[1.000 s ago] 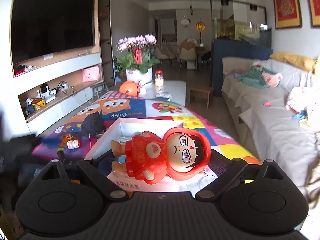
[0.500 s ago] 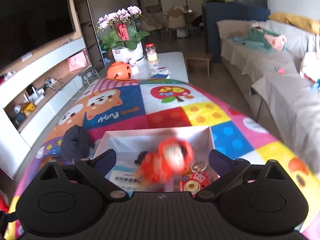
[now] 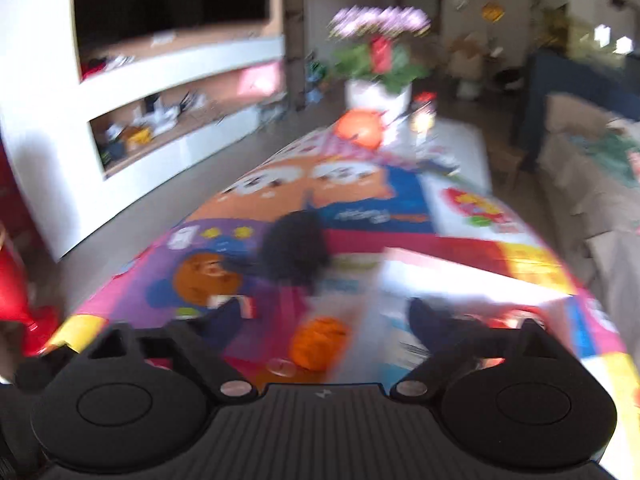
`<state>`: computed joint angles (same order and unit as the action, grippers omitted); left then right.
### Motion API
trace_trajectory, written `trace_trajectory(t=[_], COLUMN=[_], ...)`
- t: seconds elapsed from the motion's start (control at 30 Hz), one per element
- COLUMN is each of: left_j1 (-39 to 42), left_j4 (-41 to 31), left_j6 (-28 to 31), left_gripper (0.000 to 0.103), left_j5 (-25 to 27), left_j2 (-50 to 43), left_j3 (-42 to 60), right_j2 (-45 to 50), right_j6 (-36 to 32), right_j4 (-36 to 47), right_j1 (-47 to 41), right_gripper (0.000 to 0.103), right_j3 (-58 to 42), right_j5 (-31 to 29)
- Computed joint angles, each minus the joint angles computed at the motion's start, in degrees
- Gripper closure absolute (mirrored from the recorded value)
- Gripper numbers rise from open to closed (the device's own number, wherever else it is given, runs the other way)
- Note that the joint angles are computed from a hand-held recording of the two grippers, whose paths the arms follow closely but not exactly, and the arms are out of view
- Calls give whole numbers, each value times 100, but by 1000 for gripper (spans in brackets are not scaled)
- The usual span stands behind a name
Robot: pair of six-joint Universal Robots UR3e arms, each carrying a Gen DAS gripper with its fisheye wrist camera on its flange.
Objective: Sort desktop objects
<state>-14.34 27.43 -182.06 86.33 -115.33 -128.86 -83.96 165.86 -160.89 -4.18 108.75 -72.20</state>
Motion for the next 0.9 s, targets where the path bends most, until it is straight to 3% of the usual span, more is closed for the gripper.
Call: trace_trajectory(t=[0.07, 0.2, 0.37, 0.53, 0.77, 0.9], left_j1=[1, 36, 25, 93, 106, 127], left_j4=[80, 517, 741, 818, 800, 719], left_j6=[-27, -131, -163, -272, -241, -259], left_gripper=[2, 2, 2, 2, 2, 2], left_j5=[-3, -31, -3, -34, -60, -93], left_j2=[-32, -113, -160, -148, -137, -93], left_j3=[-23, -192, -238, -288, -290, -295], right_j2=[742, 2199, 3054, 2424, 431, -638], right_j6=[168, 362, 460, 117, -768, -1154], right_j4=[656, 1442, 1835, 1776, 1040, 1799], right_j1=[463, 1156, 1449, 1475, 1273, 743], right_gripper=[35, 71, 74, 75, 73, 73], right_j3=[-1084, -2823, -3669, -2774, -224, 458], right_j5=[-452, -1597, -2384, -2016, -1421, -768])
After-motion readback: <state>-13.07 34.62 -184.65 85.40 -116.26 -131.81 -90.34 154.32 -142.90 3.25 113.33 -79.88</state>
